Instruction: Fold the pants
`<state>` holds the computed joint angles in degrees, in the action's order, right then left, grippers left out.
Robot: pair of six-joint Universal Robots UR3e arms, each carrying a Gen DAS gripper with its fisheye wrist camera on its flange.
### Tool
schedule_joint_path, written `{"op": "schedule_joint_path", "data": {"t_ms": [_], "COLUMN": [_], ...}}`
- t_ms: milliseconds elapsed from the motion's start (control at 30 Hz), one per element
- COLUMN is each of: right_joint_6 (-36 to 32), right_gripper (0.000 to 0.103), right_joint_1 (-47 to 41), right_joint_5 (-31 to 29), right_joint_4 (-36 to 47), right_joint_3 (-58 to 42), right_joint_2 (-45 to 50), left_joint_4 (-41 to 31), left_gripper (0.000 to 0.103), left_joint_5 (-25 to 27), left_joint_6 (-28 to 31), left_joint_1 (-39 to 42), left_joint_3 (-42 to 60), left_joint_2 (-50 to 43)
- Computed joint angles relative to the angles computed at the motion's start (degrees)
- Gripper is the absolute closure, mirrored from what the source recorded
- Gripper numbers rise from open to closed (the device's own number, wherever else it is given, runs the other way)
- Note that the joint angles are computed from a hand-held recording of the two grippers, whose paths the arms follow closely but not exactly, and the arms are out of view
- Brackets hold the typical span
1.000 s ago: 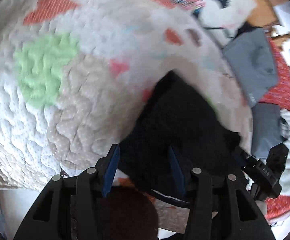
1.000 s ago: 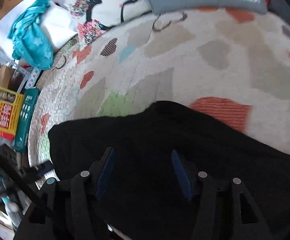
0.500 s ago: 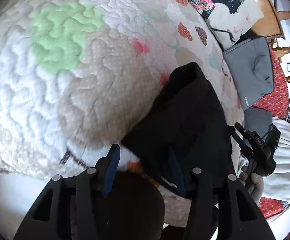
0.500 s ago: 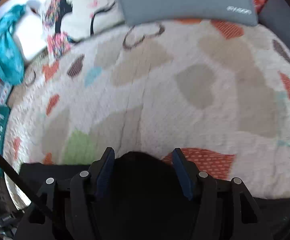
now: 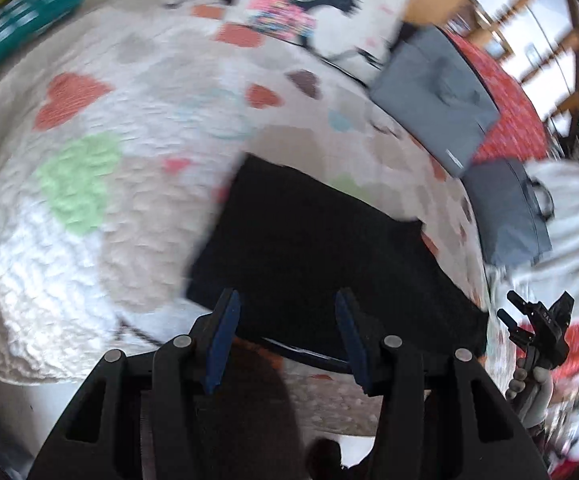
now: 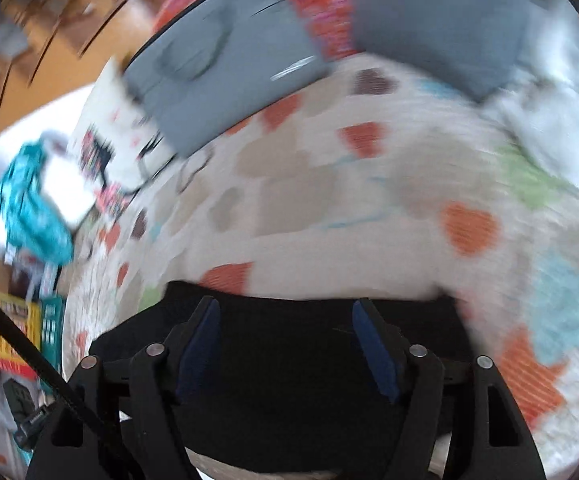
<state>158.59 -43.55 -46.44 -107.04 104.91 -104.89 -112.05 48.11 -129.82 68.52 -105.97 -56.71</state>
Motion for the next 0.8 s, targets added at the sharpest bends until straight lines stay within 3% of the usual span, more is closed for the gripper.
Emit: {"op": "schedule_joint_path", "data": {"t_ms": [100, 233, 400, 600, 700, 800], "right_joint_6": [-9.72, -18.8, -26.94, -38.86, -44.46, -45.23], "right_gripper": [0.027, 0.027, 0.027, 0.027, 0.027, 0.027], "right_joint_1": [-12.38, -22.02, -26.1, -28.83, -28.6, -26.8], "right_joint_5": [1.68, 1.62, 2.83, 3.22, 1.04, -0.72], "right_joint_4": [10.72, 18.99, 25.08, 37.22, 42.33, 40.57], "right_joint_3": [4.41, 6.95, 9.16, 9.89, 8.56, 9.05], "right_joint_2": [-5.45, -6.1, -6.45, -8.55, -6.75, -4.93], "left_joint_4": [8.23, 19.51, 31.9, 41.27, 37.12, 32.72], "left_gripper": [0.054, 0.054, 0.054, 0.054, 0.054, 0.054], "left_joint_5": [1.07, 3.4, 6.55, 13.79, 17.46, 18.83], "left_joint_6": [-7.55, -18.18, -27.94, -37.97, -39.67, -40.76], "left_joint_1": [-9.45, -21.83, -38.58, -64.92, -75.68, -83.24], "left_joint_3": [-1.92, -3.08, 1.7, 20.9, 38.4, 56.4], "left_joint_2": [-0.58, -3.9, -11.24, -33.05, -47.61, -62.27]}}
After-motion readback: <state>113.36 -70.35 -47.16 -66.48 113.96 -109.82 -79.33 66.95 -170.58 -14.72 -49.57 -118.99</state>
